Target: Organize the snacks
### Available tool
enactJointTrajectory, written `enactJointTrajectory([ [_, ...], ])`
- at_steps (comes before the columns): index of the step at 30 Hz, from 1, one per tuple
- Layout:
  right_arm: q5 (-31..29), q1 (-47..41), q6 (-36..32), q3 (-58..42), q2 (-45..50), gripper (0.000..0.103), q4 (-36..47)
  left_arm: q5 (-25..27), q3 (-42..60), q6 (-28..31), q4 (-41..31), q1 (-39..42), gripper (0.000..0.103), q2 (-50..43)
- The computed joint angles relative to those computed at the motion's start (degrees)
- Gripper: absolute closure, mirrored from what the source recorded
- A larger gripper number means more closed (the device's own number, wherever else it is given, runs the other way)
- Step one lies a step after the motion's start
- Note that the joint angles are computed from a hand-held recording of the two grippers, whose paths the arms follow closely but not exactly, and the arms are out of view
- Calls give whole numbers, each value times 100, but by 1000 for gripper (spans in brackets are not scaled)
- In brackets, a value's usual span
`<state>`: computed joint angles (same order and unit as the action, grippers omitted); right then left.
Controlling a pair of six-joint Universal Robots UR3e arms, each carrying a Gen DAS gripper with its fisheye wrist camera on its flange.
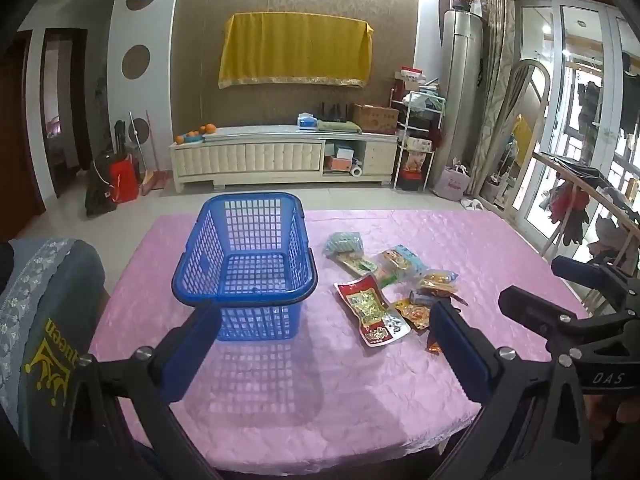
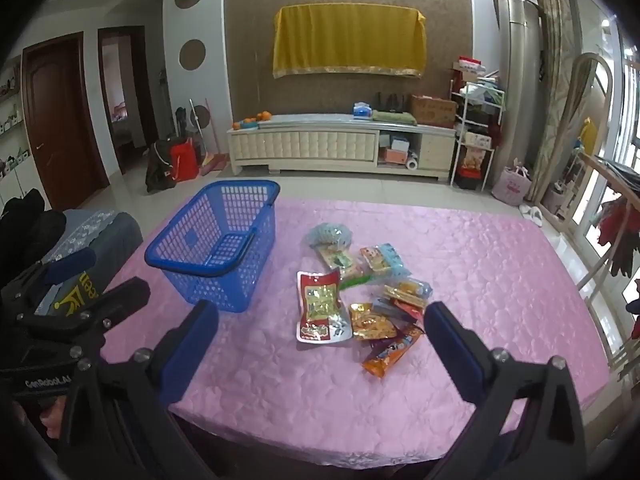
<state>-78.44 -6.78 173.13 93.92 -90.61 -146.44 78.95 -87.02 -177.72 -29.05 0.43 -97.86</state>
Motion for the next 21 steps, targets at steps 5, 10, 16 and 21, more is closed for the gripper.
enactJointTrajectory([
  [5,-75,48,-15,-56,25,0,84,31,18,32,-50,-3,0,32],
  [10,-101,56,-11,-71,44,0,95,-12,33,26,-80,14,0,46],
  [16,-66,29,-27,-44,32,0,112,-65,52,100,-132,48,0,-5],
  [21,-55,3,-17,-79,47,0,205,-88,72,88,-169,37,0,-5],
])
